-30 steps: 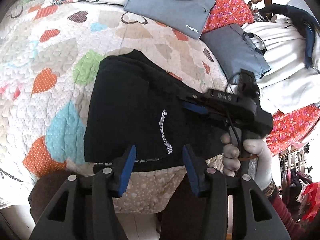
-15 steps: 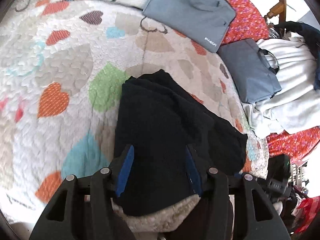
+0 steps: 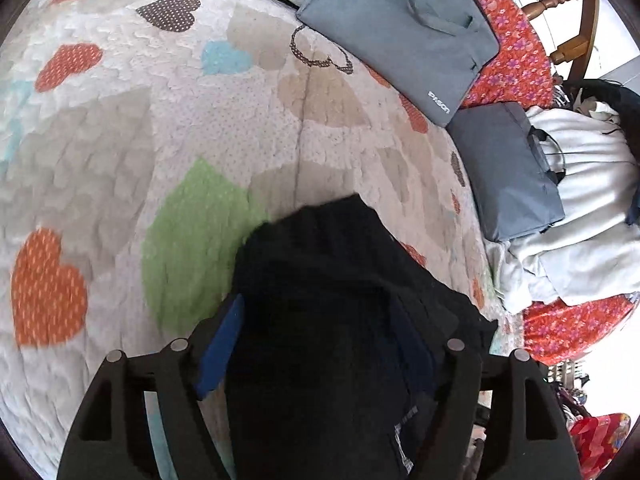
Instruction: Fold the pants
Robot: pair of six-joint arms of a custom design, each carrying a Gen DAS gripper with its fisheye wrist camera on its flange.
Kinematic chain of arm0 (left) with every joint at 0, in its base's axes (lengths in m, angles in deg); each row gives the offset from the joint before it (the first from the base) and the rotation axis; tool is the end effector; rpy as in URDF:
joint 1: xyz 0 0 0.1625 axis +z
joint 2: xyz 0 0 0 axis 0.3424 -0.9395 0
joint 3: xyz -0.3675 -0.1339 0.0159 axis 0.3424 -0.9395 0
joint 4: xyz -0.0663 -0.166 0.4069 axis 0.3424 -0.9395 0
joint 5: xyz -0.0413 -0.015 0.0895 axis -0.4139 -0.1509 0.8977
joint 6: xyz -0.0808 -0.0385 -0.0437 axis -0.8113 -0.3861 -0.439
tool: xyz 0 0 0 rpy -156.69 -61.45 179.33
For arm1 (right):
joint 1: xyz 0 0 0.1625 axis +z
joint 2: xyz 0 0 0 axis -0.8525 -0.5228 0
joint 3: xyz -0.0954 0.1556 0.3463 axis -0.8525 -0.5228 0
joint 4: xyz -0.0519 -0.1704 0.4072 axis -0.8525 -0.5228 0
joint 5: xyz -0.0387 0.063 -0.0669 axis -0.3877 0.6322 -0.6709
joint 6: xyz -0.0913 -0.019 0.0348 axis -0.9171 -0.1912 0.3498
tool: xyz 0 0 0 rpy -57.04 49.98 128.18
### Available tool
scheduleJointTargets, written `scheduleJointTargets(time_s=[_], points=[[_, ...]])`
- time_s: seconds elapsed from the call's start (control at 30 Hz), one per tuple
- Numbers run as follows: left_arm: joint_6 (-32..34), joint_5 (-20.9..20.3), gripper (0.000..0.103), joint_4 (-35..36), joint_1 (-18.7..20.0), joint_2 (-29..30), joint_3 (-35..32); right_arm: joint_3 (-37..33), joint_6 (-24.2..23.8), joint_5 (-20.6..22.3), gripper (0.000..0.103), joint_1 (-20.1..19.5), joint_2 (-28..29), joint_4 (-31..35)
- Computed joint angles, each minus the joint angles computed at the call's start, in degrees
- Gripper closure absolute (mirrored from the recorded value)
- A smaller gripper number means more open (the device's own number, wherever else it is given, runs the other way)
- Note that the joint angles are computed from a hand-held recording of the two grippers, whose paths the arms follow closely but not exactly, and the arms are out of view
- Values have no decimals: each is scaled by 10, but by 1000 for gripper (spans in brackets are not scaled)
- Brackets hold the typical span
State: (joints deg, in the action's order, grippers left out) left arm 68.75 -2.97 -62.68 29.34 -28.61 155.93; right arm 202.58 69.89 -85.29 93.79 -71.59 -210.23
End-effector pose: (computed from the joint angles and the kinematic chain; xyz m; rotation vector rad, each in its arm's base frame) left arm -0.3428 -0.6091 -0.0786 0.7818 3.0059 -0.0039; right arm -0.0907 -0.2939 0.2606 0.7713 2.6568 -1.2167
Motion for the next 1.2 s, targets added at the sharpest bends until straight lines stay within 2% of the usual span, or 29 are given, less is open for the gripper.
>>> scheduleJointTargets(time_s=[0.13,0.2,0.27,0.33,0.37,0.4,0.47,0.5,0.6,0.67,0.73,0.77,0.8,0.87,0.9,1.03,1.1,1.13,1.17,1.2], points=[[-24,14,25,-1,2,13,-11,8,-1,9,26,-8,-17,6],[-16,35,23,-19,-8,14,1,9,17,-3,28,2,-15,-13],[6,49,23,9,-20,17,-6,12,36,-20,31,20,-8,-53],[24,60,45,33,-30,20,-14,8,57,-61,37,51,14,-98],[24,70,65,41,-33,20,-17,2,69,-88,43,70,31,-120],[23,58,75,47,-30,20,-21,-5,81,-119,47,90,49,-137],[9,40,76,48,-21,20,-28,-18,95,-155,60,112,70,-150],[3,37,76,48,-20,20,-31,-21,96,-157,61,112,72,-147],[-2,48,75,47,-20,20,-28,-20,94,-139,62,99,52,-118],[-12,56,66,38,-20,19,-20,-11,85,-119,63,74,25,-85],[-19,39,65,34,-12,17,-18,4,71,-78,64,28,-20,-40],[-25,28,65,35,-8,16,-19,16,57,-35,64,-13,-63,4],[-31,22,64,35,-5,13,-18,24,48,-9,64,-40,-91,32],[-36,14,64,36,-3,8,-16,35,31,31,65,-78,-134,77],[-36,16,64,36,-4,4,-14,37,19,36,65,-87,-154,102],[-31,16,64,20,-9,-21,8,41,10,-21,61,-22,-214,127],[-34,9,63,11,-6,-34,17,38,9,-45,55,27,-223,116],[-36,6,63,6,-4,-39,21,33,15,-63,47,58,-201,85],[-41,1,63,-3,-1,-50,31,22,24,-87,37,98,-154,35],[-46,0,63,-8,0,-56,35,12,37,-111,34,131,-103,-15]])
